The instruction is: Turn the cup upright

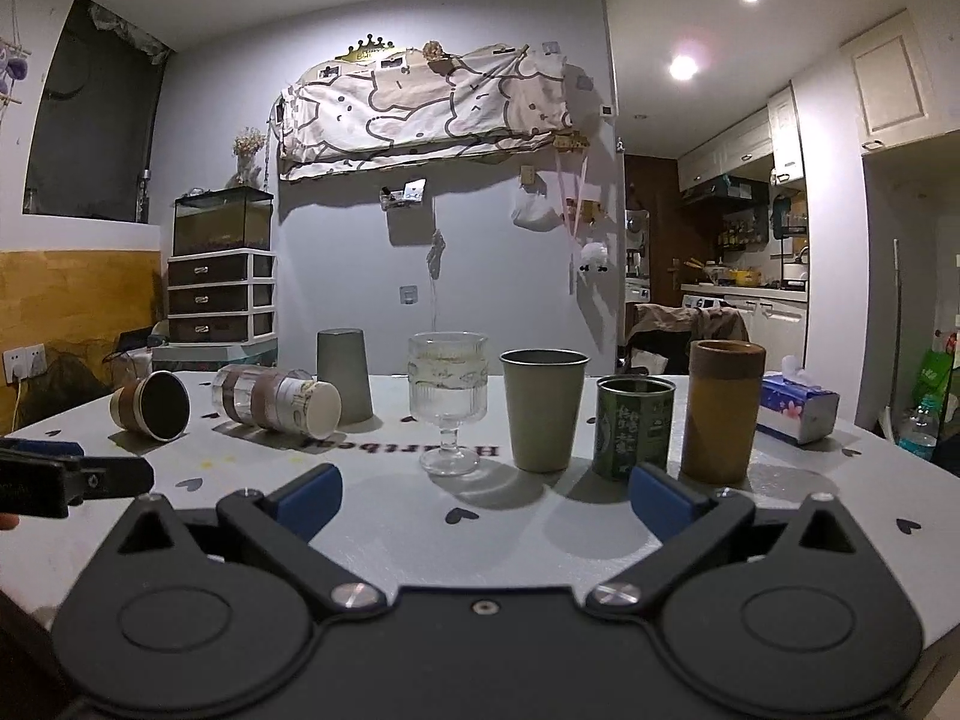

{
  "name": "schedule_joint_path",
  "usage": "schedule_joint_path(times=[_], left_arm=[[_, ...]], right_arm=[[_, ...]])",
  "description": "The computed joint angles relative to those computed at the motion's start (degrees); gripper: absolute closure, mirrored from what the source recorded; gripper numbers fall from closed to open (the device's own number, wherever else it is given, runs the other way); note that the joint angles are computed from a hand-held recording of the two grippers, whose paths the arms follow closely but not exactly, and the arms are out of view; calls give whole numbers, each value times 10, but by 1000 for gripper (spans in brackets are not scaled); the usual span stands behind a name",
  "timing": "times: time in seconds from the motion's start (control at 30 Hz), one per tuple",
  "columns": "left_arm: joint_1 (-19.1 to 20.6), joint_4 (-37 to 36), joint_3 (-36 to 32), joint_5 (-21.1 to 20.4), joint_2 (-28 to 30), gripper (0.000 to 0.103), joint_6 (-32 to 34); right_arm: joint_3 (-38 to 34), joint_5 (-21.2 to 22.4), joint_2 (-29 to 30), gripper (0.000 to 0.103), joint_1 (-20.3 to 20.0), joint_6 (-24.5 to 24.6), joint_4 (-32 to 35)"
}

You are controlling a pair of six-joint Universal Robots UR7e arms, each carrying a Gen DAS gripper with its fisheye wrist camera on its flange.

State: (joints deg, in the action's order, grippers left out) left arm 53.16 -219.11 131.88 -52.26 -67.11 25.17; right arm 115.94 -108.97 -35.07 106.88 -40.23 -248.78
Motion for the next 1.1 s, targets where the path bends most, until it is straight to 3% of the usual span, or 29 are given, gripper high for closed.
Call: schedule_joint_path(times=[1.1], left_arm=[[-8, -16, 1, 16, 6, 0, 18]], right_arm=[[4, -10, 0, 0, 3, -11, -9]])
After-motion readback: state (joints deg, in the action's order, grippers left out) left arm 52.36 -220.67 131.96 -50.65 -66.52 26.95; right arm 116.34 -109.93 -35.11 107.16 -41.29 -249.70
